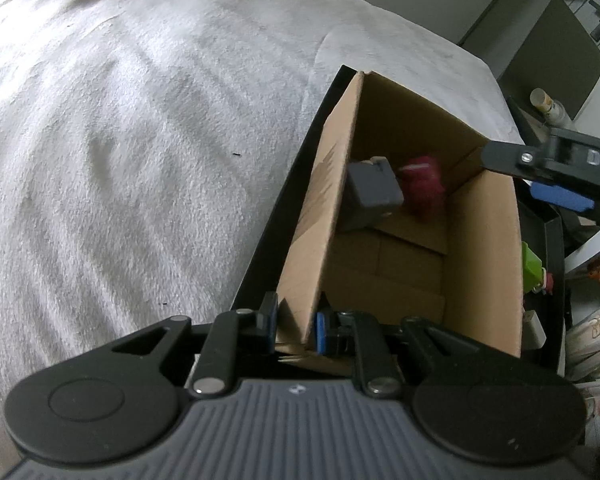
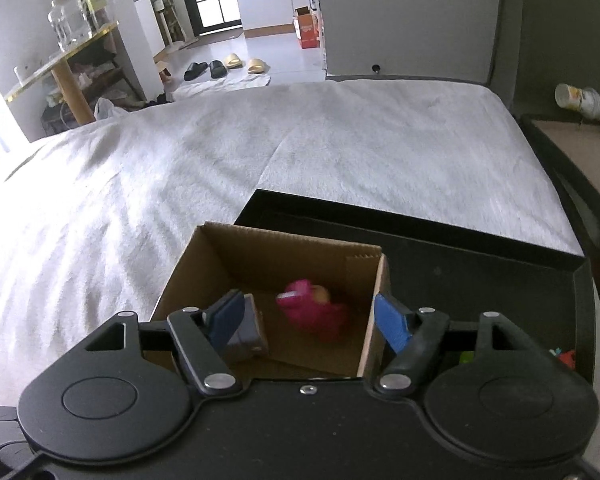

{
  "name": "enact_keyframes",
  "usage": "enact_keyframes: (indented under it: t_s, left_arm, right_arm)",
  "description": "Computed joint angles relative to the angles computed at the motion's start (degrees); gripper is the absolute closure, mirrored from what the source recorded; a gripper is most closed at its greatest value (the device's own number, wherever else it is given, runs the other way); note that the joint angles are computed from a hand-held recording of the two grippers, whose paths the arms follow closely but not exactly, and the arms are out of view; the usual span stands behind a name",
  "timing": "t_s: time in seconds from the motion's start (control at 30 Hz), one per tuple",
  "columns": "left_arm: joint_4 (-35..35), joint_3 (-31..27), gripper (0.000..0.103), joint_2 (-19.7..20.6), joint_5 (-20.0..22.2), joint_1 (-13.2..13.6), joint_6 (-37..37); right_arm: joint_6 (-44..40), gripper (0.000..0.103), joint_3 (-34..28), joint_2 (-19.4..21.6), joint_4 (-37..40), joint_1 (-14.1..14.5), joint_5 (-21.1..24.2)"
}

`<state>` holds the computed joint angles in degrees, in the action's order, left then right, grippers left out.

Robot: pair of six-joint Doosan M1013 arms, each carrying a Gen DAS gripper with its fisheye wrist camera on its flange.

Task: Organize rigid objects
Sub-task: 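Lower the pink figure into the box and open the right gripper, then move the right gripper to the white tube and grasp it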

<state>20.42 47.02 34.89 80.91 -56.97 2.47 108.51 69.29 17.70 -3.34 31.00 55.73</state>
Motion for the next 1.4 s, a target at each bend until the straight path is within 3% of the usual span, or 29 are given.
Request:
enact_keyframes:
  t_s: [0.57,0.9,1.4]
  left_arm:
    - [0.0,0.2,0.086,-0.1,0.0,0.1,0.3]
    - [0.6,-0.1,0.086,0.2,0.4,-0.1,1.1]
    - [1.4,-0.5,0.087,0.6,0.6,-0.3,4.6]
  right_arm:
    - [-0.2,0.031,2.0,-3.3,4.7,-2.9,2.3]
    - [2.2,0.025,4.7,-6.5,5.0,-5.2,4.0]
    - [7.4,0.026,10.4,-9.8,4.2,-9.4,5.1]
